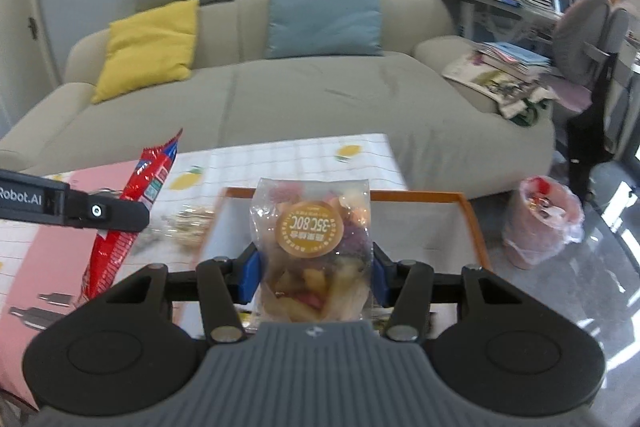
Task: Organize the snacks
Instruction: 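Carry the red bag and fruit-candy pack up toward the orange box, then lower the red bag with left tool while right tool lowers fruit-candy pack into box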
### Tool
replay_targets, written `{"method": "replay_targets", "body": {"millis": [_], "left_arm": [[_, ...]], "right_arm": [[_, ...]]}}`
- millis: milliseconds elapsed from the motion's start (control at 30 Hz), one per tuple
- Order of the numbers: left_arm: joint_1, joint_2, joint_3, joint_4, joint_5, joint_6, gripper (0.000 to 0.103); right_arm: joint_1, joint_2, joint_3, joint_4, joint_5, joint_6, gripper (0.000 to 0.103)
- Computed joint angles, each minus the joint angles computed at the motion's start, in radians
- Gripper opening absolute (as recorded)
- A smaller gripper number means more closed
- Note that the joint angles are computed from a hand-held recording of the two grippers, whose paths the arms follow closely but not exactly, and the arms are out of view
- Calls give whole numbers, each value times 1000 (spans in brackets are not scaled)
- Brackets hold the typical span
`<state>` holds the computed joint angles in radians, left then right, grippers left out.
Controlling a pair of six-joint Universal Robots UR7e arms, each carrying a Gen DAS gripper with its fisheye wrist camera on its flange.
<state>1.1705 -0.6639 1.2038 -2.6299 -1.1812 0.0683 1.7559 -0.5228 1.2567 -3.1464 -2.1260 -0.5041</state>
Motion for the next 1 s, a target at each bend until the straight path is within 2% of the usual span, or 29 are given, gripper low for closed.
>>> {"method": "replay_targets", "body": {"millis": [167, 433, 667, 933, 1000], "left_arm": [[-4, 71, -89, 76, -11, 13, 33], [-7, 201, -260, 227, 14, 38, 33], [-3, 303, -412, 372, 64, 43, 33], [1, 369, -509, 485, 120, 33, 33], [2, 391, -548, 526, 129, 23, 33]], "right_arm": [[-31, 4, -51, 80, -28, 18, 52], [-70, 45, -157, 212, -83, -25, 52], [-91, 111, -261, 269, -112, -142, 52], [-109, 165, -352, 394, -160, -129, 52], [-112, 177, -378, 431, -181, -103, 52]]}}
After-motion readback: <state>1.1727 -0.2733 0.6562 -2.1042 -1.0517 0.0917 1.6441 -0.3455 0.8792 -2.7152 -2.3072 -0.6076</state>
